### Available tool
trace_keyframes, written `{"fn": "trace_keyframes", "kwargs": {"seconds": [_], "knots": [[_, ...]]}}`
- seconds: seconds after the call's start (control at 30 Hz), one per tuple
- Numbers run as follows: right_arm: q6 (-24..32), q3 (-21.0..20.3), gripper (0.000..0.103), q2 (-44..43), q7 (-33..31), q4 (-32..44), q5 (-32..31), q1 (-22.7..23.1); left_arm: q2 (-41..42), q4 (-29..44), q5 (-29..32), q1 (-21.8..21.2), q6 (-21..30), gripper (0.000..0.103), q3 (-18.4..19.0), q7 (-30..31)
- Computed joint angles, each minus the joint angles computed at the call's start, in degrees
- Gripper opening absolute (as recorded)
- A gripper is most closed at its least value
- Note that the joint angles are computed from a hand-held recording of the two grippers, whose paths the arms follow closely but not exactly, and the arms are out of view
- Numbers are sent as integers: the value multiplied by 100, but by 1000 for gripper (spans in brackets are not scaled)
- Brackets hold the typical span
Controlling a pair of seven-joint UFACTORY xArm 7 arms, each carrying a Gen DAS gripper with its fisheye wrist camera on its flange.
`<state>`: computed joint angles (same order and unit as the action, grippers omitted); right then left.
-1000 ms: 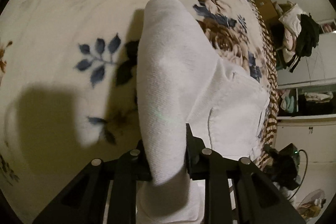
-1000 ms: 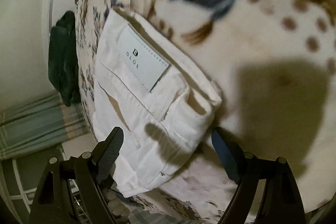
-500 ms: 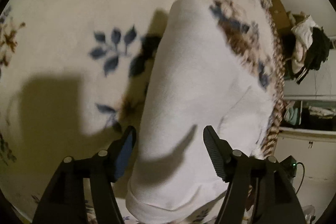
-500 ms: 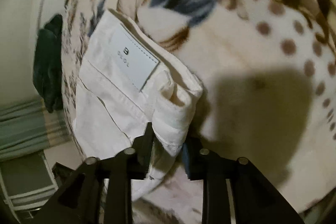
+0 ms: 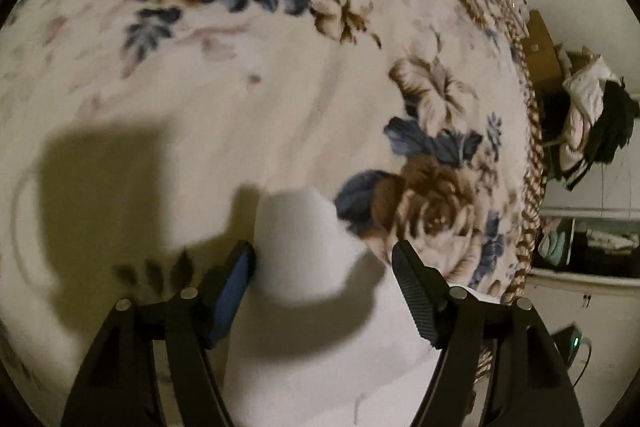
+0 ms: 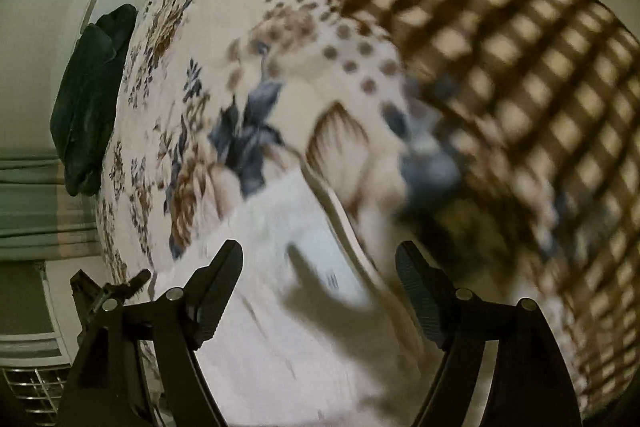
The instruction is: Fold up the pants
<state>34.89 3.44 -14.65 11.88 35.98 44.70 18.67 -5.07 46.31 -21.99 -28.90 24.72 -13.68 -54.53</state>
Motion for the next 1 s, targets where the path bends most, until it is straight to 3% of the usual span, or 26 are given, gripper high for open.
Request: {"fn": "trace_keyframes", "kwargs": {"seconds": [0.03,0.1,0.17,0.2,0.23,0.27,0.33,0.37,0.43,0.53,0.6,0.63,0.67,0.73,0.77,0.8,0.87,1.0], "knots": [[-45,-60,81,310,-266,165,236,77,51,1,-76,-13,-2,66,26,184],[58,-95,81,890,-807,477,741,89,155,-9,-216,-45,-127,42,29,574],[261,-20,78,1177,-1288,647,1151,-29,167,-56,73,-23,-177,28,-14,561],[171,-49,70,1214,-1515,658,1317,56,156,-97,141,-21,-222,24,-26,553],[44,163,46,1228,-1637,677,1243,-89,136,-136,246,-12,-238,23,-37,501],[-43,234,34,1267,-1613,701,1097,-110,97,-213,320,-4,-287,21,-41,461],[-115,174,22,1196,-1599,621,1099,-46,69,-330,113,-28,-412,21,-5,599],[-208,320,4,1193,-1355,600,821,-187,106,-353,55,-27,-425,20,12,648],[-271,290,5,1133,-1142,477,665,-259,188,-365,-180,-39,-475,20,37,811],[166,216,7,1224,-1374,680,656,-355,201,-245,-161,-13,-320,21,23,824],[446,171,12,1118,-1518,696,737,-428,31,-269,-371,-23,-243,27,29,788],[645,125,29,1038,-1565,672,815,-475,-88,-260,-419,-23,-89,30,39,715],[803,95,63,885,-1443,591,741,-522,-188,-274,-378,-19,-19,36,27,598],[817,59,91,407,-1428,232,911,-511,-561,-359,-77,-12,124,58,-69,193],[892,6,91,49,-1420,-29,1016,-495,-725,-399,93,-17,183,83,-128,12],[959,-31,91,-320,-1329,-315,1089,-457,-868,-428,233,-36,255,96,-182,-143],[1039,-48,91,-1161,-959,-958,1100,-353,-1111,-475,520,-79,488,101,-310,-490],[977,-32,91,-2355,-290,-2046,1467,143,-1357,-761,207,-465,601,101,-393,-907]]}}
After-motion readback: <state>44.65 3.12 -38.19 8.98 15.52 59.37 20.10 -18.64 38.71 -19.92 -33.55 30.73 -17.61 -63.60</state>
